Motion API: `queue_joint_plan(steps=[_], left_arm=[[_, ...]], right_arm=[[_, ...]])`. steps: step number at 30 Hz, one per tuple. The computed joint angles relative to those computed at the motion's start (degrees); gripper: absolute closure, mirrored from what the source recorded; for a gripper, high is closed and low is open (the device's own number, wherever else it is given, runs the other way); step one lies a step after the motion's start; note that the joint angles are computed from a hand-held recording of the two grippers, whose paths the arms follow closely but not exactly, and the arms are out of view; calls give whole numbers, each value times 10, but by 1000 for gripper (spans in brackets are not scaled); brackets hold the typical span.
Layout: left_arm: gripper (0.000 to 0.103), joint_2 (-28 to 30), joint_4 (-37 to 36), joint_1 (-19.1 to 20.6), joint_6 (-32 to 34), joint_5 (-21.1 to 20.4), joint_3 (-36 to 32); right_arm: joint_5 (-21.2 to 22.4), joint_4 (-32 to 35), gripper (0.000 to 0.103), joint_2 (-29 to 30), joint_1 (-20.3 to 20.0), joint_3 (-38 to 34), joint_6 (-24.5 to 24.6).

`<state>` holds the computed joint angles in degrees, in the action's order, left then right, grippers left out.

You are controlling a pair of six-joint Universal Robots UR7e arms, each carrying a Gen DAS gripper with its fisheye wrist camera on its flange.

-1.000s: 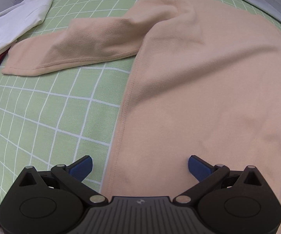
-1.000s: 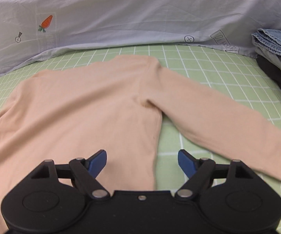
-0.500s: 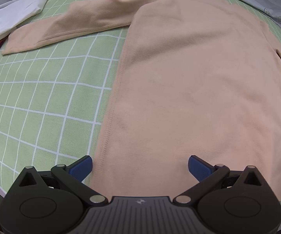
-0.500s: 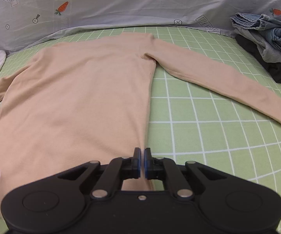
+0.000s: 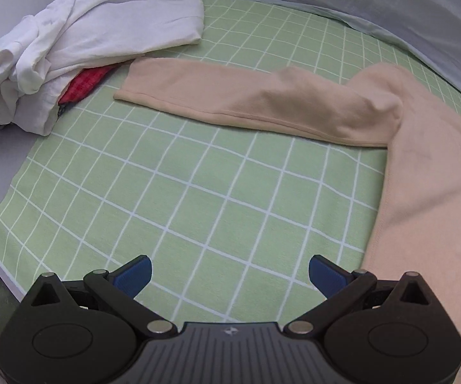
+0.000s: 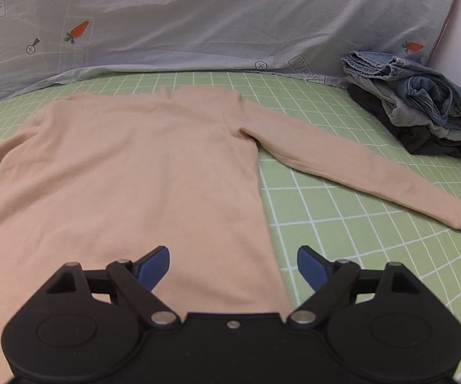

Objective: Fold clothes

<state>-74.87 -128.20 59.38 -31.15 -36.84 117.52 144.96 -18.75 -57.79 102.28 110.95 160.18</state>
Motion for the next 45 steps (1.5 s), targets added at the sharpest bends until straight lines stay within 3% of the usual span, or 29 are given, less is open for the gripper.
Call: queue_joint_plan(steps=[1,5,9,12,20,24,29,31,33,36,38,45], left_arm=[[0,1,-8,8,9,5,-6],[0,15,-62,49,68,4,-48],[0,46,-126,88,150,11,-100],[0,71,-142,115,175,11,-145],[0,127,-193,154,256,-1,-208],[0,140,-190,164,240,-18,-217],[3,144,-271,159,280,-6,-191],[18,143,-315,155,302,-3,-175],[55,138,-340,150,324,-13,-163],[87,131,-349,143,323,-16,-151],[98,126,-338,138,311,-3,-142],[98,63,-293,130,241,6,-81]], right_arm=[[-14,8,1,11,0,-13,6],[-45,19,0,57,-3,-60,27],[-32,-8,0,115,-4,-115,8],[-11,-18,0,151,-4,-157,2],[-28,-145,0,154,-11,-121,-38],[-26,-161,0,157,-10,-120,-48],[-29,-156,0,156,-12,-123,-44],[-30,-156,0,156,-12,-123,-44],[-30,-157,0,156,-12,-122,-44],[-30,-157,0,156,-12,-122,-44],[-30,-157,0,156,-12,-122,-44],[-34,-158,0,155,-13,-120,-42]])
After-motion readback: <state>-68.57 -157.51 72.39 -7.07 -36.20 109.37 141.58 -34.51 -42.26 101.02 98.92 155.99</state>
